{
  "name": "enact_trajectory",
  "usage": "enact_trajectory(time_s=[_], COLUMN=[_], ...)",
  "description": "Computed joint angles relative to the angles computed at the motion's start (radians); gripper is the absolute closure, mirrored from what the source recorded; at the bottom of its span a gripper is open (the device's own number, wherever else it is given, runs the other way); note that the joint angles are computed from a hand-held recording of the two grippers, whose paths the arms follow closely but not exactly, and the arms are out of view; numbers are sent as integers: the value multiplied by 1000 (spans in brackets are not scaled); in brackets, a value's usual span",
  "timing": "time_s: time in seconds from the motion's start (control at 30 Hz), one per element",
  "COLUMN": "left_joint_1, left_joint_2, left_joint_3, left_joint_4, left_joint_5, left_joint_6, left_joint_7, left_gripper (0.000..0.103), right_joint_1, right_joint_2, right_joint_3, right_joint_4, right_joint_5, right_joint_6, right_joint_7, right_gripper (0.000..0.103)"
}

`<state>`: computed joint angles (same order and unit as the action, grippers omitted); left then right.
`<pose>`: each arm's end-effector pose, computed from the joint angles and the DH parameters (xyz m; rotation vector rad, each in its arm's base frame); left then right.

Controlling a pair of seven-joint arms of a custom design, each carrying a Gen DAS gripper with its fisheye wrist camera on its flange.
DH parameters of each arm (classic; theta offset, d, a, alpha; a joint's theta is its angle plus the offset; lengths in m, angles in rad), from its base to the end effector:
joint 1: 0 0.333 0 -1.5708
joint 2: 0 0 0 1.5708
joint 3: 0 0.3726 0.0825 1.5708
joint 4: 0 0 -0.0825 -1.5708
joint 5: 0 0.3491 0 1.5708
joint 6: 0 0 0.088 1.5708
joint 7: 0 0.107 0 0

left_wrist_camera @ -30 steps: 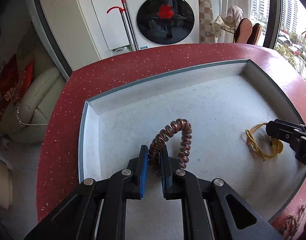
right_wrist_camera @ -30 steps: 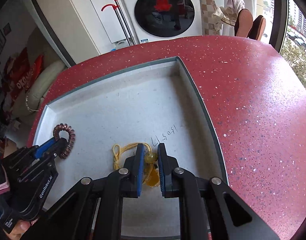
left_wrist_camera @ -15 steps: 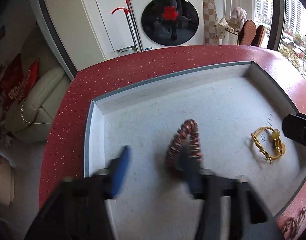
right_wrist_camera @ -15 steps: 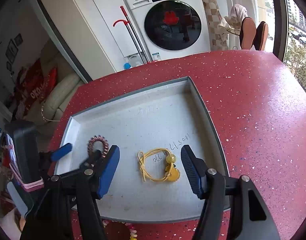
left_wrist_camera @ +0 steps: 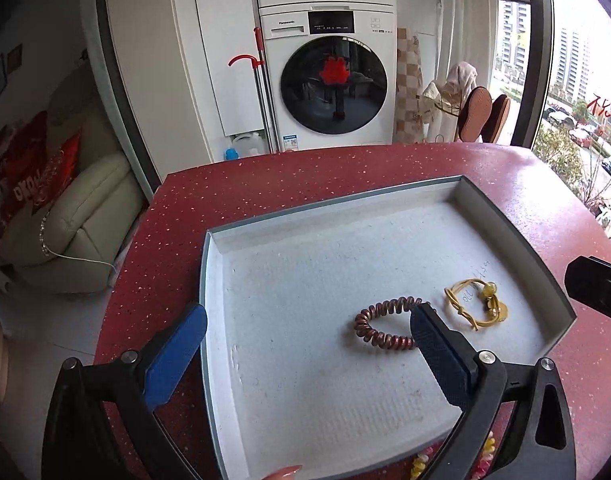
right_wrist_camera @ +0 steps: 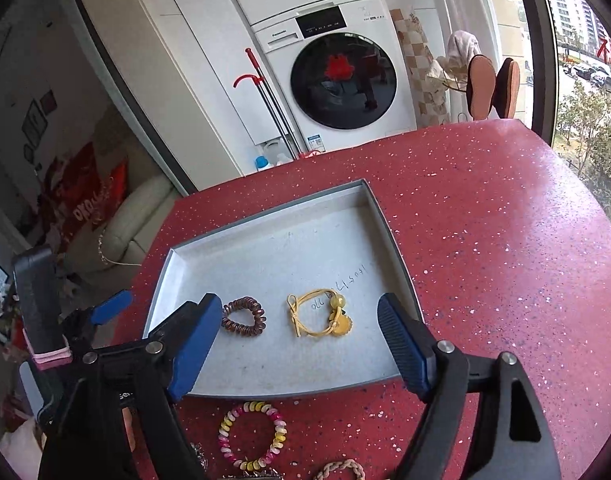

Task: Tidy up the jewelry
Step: 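Open the right tool to drop the yellow bracelet while the left tool releases the bead bracelet, then move both open tools back toward the jewelry on the table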

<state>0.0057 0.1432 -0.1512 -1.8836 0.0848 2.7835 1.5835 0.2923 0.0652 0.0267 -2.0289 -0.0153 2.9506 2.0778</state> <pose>0.6154 -0.0874 0.5938 -1.5788 1.9622 -0.7216 0.5588 0.1851 0.5928 -1.4887 1.7753 -0.3935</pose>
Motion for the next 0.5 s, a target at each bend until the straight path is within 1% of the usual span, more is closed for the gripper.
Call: enact_trajectory(time_s=[0.07,0.1,0.13,0.2,0.27,0.33,0.37,0.43,0.5], left_joint_1=[23,33,41,41,32,21,15,2,-13], left_joint_2=[-28,-42,-56,-84,-114,-141,-161,-199,-234], left_joint_3=[-20,-28,-33,-26,-8,8,16,32,51], left_joint_4=[-20,-27,-34,-53,-82,-116,-141,-192,-239], left_joint_5=[-83,-140,-200,-279,-308,-340,-343,-315,-313], left_joint_6=[-9,-21,-35,-52,-67,-74,-69,-49,-23], left_joint_7=[67,112,159,218,241,282,296,288,294], left_gripper=[0,0,0,0,0,0,0,0,0], right_joint_1=[2,3,0,-15,-27,-27,-31,-45,-53], right_joint_2=[-28,-42,-53,-76,-95,-118,-128,-150,-175], right_joint_3=[0,-4,-4,6,23,35,42,57,66], right_joint_4=[-33,-47,-60,-91,-109,-123,-127,-137,-157], right_joint_5=[-14,-55,-105,-154,-134,-52,-35,-30,-14], right_joint_6=[32,40,57,93,95,69,51,16,-3], right_joint_7=[14,53,98,151,147,83,69,62,42], right_gripper=[15,0,0,0,0,0,0,0,0])
